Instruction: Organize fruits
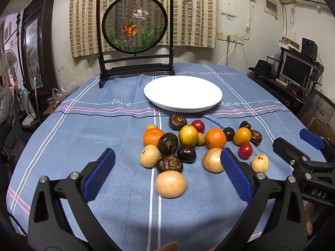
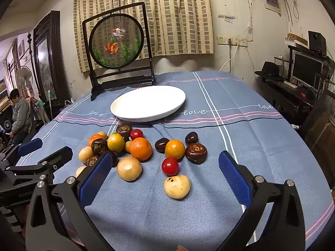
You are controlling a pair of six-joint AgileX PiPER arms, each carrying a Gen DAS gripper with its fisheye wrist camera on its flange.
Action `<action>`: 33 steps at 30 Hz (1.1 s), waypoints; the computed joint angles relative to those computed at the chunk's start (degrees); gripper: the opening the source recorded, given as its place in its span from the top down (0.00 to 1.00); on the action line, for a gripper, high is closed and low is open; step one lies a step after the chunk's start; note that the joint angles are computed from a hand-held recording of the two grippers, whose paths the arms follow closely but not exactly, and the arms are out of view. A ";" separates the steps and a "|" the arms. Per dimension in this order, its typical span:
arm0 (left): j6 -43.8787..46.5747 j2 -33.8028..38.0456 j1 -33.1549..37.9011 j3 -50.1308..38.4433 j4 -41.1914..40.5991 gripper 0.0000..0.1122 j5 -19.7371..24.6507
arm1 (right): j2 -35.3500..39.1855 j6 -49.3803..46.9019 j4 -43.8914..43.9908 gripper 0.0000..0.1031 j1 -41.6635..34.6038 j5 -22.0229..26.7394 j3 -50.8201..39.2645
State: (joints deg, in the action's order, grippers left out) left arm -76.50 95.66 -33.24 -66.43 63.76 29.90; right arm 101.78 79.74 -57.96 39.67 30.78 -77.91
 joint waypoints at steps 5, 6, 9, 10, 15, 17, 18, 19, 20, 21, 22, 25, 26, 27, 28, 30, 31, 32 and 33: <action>2.23 0.09 1.54 -0.78 -4.27 0.10 -2.16 | -0.16 -0.45 0.37 0.01 0.08 0.32 -0.15; 2.49 0.20 1.65 -0.98 -4.49 0.10 -2.22 | -0.22 -0.51 0.41 0.01 0.10 0.39 -0.17; -0.72 -0.40 0.64 0.38 -1.43 0.10 -1.31 | -0.33 -0.25 0.25 0.01 -0.02 0.14 0.11; -1.03 -0.34 0.46 0.35 -1.29 0.10 -1.14 | -0.39 -0.06 0.09 0.01 -0.14 -0.06 0.32; -3.73 0.82 0.20 0.70 0.78 0.10 -1.61 | -1.01 -1.10 1.11 0.01 0.70 1.20 -0.22; -4.51 1.13 -0.21 0.75 1.31 0.10 -1.39 | -1.04 -1.27 1.28 0.01 0.80 1.38 -0.33; -2.50 0.40 0.55 0.91 -0.27 0.10 -2.03 | -0.82 -1.41 1.41 0.01 0.30 0.86 -0.46; -0.11 -0.36 1.46 0.99 -2.11 0.10 -2.69 | -0.81 -0.82 0.82 0.01 0.18 0.54 -0.11; -0.01 -0.39 1.50 1.03 -2.17 0.10 -2.75 | -0.82 -0.86 0.88 0.01 0.29 0.73 -0.24; -0.01 -0.32 1.44 0.95 -2.19 0.10 -2.69 | -0.76 -0.76 0.75 0.01 0.13 0.42 -0.09; -0.01 -0.29 1.43 0.95 -2.22 0.10 -2.71 | -0.76 -0.88 0.86 0.01 0.17 0.46 -0.18; 0.34 -0.31 1.52 0.97 -2.61 0.10 -2.73 | -1.18 -1.62 1.52 0.01 0.23 0.77 -0.28; 0.46 -0.34 1.72 1.10 -2.69 0.10 -2.97 | -1.16 -1.63 1.53 0.01 0.20 0.70 -0.26; 0.63 -0.34 1.83 1.14 -2.81 0.10 -3.08 | -1.13 -1.52 1.43 0.01 0.21 0.70 -0.25; 0.93 -0.32 1.94 1.12 -3.05 0.10 -3.16 | -1.15 -1.61 1.55 0.01 0.31 0.88 -0.36; 1.38 -0.17 1.92 0.87 -3.42 0.10 -3.05 | -1.11 -1.33 1.26 0.01 0.21 0.60 -0.19; 1.31 -0.15 1.88 0.82 -3.39 0.10 -2.96 | -1.12 -1.46 1.39 0.01 0.35 0.89 -0.37; 1.37 -0.19 1.95 0.89 -3.41 0.10 -3.02 | -1.07 -1.27 1.20 0.01 0.26 0.75 -0.24; 1.30 -0.15 1.88 0.83 -3.37 0.10 -2.98 | -1.10 -1.22 1.15 0.01 0.20 0.60 -0.15</action>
